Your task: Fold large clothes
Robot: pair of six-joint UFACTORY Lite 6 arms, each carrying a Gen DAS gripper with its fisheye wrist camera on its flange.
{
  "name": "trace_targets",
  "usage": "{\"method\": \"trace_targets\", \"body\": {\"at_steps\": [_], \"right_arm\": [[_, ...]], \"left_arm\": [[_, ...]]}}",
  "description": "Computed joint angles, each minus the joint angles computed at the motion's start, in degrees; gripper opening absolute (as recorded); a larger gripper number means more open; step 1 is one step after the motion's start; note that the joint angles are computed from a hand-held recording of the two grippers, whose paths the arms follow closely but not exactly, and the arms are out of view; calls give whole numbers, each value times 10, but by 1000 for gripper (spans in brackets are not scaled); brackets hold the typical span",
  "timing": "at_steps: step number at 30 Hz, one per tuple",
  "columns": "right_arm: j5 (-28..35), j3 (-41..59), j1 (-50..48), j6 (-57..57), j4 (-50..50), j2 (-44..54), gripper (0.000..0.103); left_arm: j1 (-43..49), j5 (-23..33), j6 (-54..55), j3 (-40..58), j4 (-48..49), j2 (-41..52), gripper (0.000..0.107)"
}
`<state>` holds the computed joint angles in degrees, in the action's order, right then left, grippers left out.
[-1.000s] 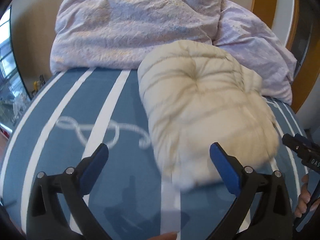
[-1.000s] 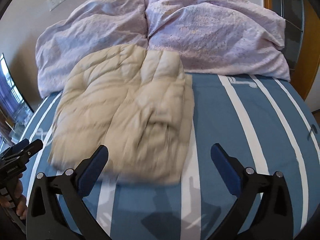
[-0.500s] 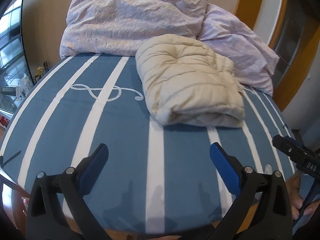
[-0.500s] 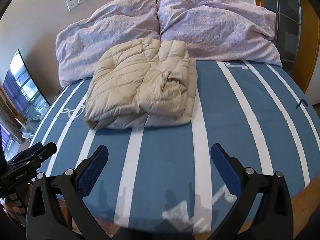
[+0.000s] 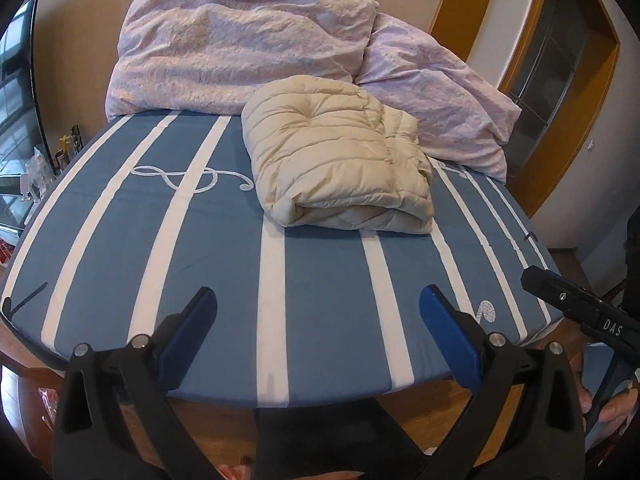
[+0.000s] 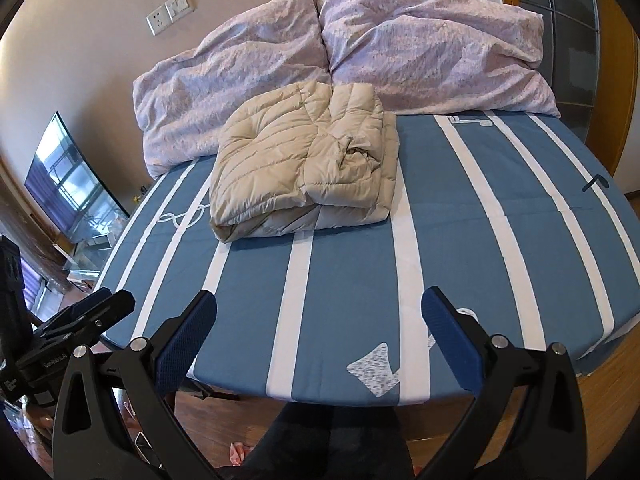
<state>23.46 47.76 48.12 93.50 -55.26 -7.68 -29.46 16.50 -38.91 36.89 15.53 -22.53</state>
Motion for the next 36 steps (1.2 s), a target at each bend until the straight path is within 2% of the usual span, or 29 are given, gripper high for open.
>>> {"method": "trace_targets", "body": {"at_steps": [7, 17, 23, 36], "right_arm": [[-13, 1, -6, -4, 12, -1, 102], [-18, 10, -7, -21, 29, 1, 102], [-27, 7, -12, -30, 37, -1, 102], [-24, 13, -8, -23, 34, 6, 102]], "left_arm": [[13, -6, 74, 4, -77, 12, 101], [-2, -3, 50, 11, -53, 8, 101], [-2, -5, 76, 13, -77, 11, 101], [-6, -6, 60, 15, -64, 14, 101]]}}
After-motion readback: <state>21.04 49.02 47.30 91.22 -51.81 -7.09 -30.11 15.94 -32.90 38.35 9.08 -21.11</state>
